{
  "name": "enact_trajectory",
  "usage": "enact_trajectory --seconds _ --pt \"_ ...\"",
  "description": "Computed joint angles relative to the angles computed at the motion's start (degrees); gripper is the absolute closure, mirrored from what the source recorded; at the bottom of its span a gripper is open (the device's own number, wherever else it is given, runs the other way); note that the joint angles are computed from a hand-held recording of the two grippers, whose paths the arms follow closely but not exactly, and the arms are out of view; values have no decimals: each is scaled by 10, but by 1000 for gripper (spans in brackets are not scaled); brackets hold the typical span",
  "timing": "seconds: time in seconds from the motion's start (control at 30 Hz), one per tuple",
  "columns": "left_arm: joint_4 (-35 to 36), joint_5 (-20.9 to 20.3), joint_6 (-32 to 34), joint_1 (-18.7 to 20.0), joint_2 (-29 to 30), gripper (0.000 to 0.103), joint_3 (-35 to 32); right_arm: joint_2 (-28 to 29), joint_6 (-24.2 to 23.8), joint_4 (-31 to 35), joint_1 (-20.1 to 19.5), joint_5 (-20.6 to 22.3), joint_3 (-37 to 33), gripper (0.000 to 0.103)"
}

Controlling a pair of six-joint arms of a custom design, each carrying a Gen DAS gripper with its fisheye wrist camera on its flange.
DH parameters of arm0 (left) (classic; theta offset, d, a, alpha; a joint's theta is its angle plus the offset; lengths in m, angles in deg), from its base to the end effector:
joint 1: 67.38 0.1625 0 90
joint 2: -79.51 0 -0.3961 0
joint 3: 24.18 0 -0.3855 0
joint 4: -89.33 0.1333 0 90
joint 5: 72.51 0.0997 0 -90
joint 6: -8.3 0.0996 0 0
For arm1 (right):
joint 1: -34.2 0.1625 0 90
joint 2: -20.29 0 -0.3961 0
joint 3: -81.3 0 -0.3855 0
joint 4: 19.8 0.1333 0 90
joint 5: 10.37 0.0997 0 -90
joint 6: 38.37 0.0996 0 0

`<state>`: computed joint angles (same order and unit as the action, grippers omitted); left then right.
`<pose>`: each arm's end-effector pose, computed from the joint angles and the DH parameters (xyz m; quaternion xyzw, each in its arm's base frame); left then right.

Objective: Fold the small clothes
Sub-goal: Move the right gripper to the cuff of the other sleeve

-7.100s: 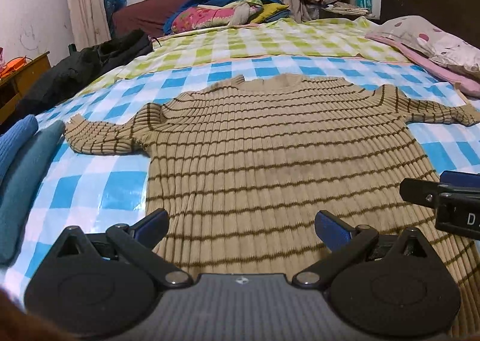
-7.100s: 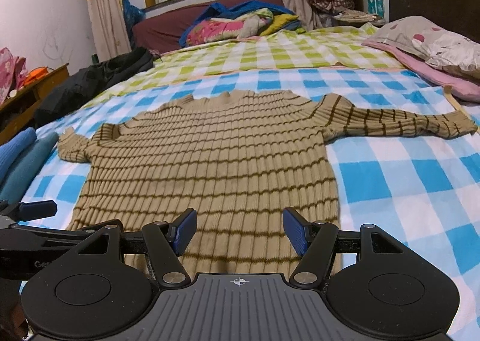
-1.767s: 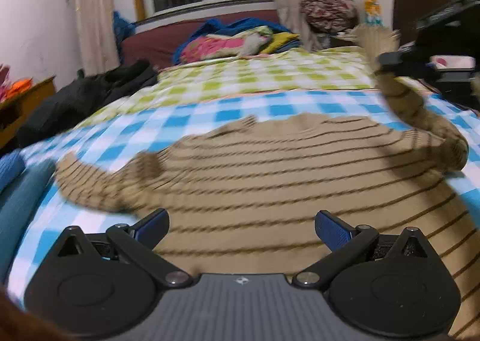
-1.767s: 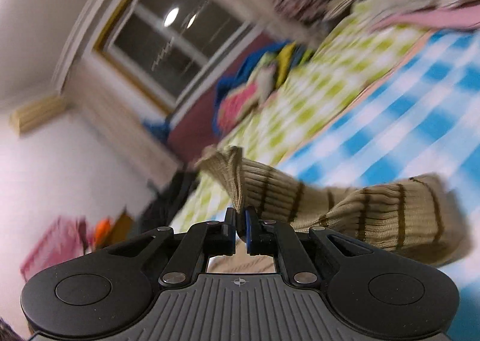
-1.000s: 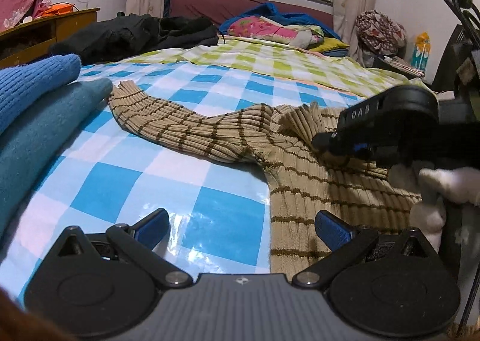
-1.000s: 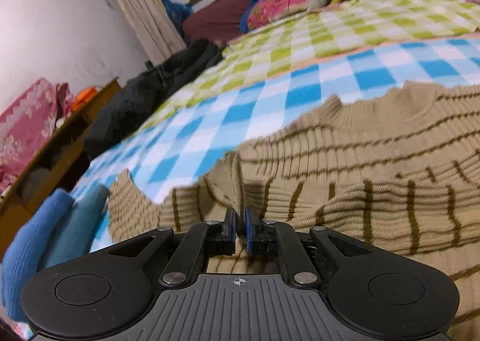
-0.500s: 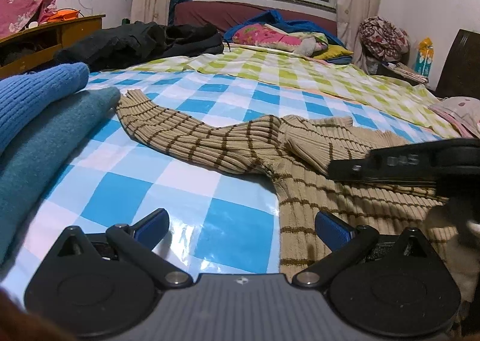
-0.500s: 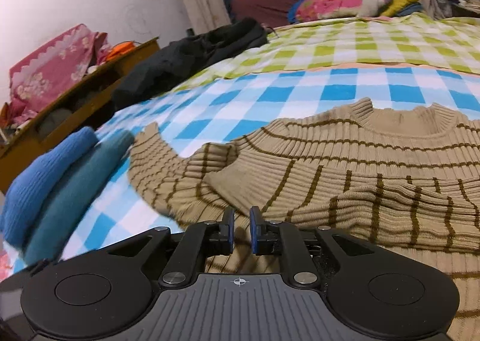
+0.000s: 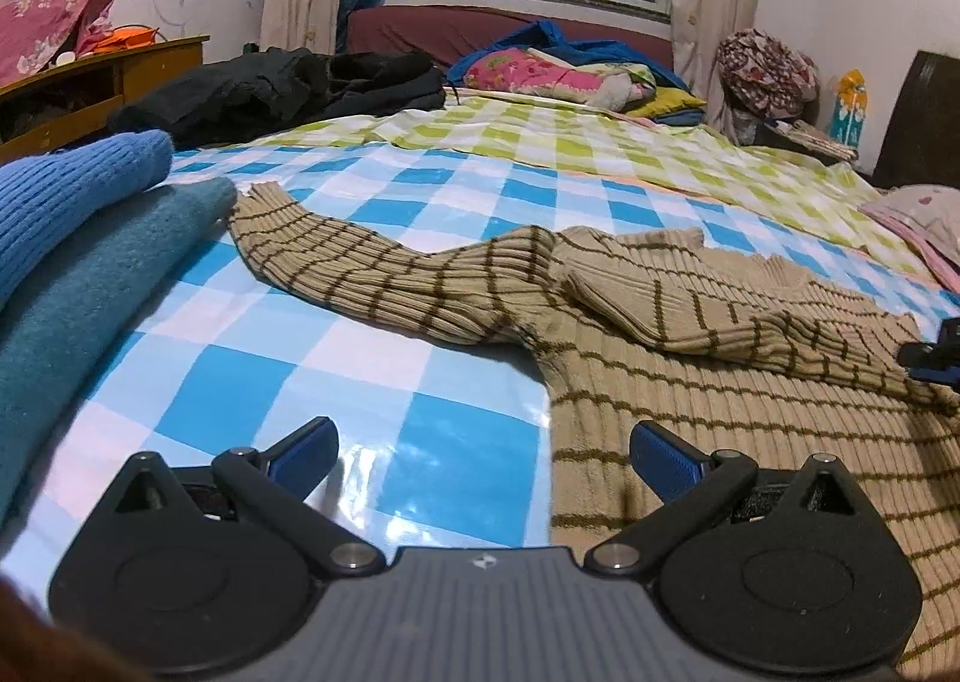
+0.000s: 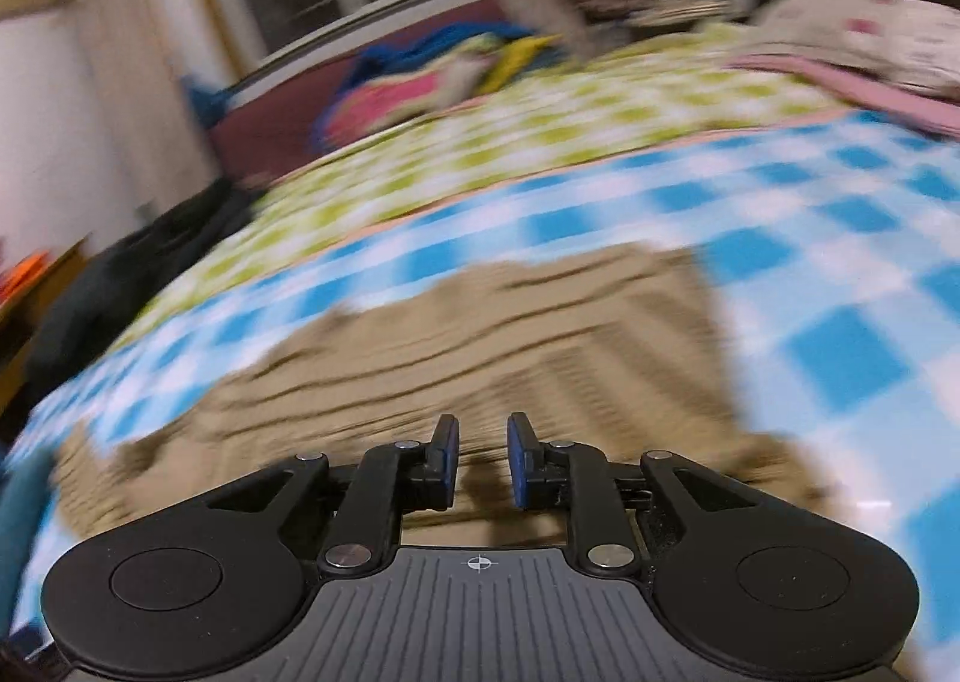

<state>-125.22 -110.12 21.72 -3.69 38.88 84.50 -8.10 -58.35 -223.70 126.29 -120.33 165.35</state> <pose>-0.0537 -0.5875 0.1125 0.0721 0.8144 -0.4657 0.3387 0.1247 -0.6939 0.0680 0.0819 -0.8606 0.4499 0.2241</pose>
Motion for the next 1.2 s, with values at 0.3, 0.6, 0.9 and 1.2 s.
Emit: enact_trajectory --seconds 0.3,0.6,0.9,1.2 --pt "-32 2 50 -18 31 0 -10 9 -1 -34 -27 -77 -35 102" --pt "-76 20 70 -9 23 0 -17 13 -50 -61 -8 -87 -21 87" --pt "-71 21 61 22 -9 0 -31 22 -85 28 38 -23 -24 87" --pt "-61 -4 65 58 -22 0 -68 50 -87 147 80 42 -51 87"
